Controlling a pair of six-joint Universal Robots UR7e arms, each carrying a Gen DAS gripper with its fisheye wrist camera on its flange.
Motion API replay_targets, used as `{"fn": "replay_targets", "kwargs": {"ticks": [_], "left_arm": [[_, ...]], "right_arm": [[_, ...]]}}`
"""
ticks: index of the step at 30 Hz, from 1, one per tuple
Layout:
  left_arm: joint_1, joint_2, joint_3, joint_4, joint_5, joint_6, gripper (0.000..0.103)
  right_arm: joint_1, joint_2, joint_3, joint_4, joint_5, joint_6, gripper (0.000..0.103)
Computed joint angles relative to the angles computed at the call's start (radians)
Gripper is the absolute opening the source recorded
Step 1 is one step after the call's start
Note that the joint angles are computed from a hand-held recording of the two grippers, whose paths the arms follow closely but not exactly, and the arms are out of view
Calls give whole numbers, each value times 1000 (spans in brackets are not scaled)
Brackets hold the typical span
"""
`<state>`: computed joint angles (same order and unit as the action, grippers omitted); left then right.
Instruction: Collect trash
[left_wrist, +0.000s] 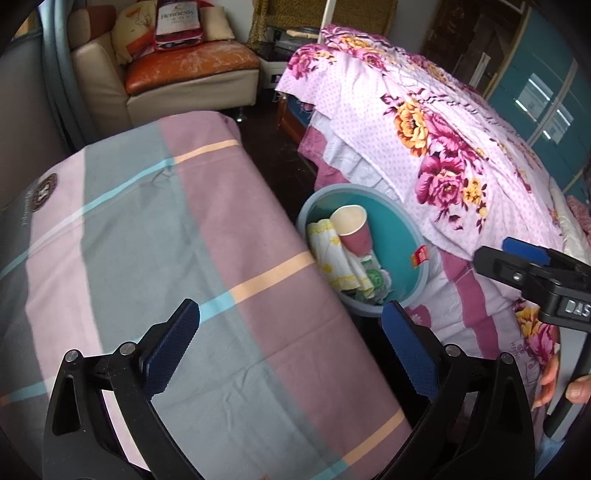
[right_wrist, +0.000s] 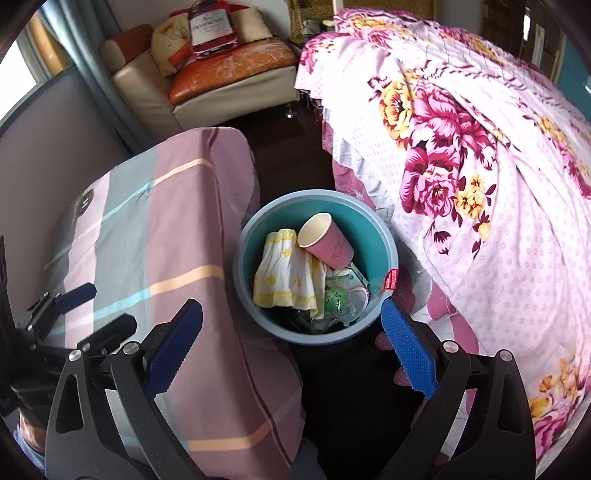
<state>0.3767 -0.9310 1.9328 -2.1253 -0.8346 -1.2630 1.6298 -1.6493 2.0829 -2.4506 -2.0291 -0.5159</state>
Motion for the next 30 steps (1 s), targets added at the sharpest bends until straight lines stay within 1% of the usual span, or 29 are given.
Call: {"fn": "replay_targets", "kwargs": {"ticks": [2, 4, 9, 13, 16, 21, 27, 30], "left_arm": [[-15, -9, -1, 54, 1, -32, 99], [-28, -18, 4, 76, -1, -53, 99], [-60, -52, 41, 99, -9, -112, 99], [-86, -77, 67, 116, -11, -158, 99], [-101, -86, 77, 131, -14, -184, 99], [-119, -94, 87, 152, -15, -219, 99], [-124, -94, 92, 163, -17, -237, 99], [-123, -93, 90, 180, -16, -256, 99]], "right_arm": [[5, -13, 11, -1, 3, 0, 93], [12, -34, 25, 2, 2, 2, 93], [31, -67, 53, 1, -14, 0, 93], [49, -102, 96, -21, -43, -17, 94], [47, -119, 109, -14, -39, -21, 94], [55, -137, 131, -15, -51, -30, 94], [38, -155, 149, -11, -24, -48, 94], [38, -151, 152, -15, -23, -48, 94]]}}
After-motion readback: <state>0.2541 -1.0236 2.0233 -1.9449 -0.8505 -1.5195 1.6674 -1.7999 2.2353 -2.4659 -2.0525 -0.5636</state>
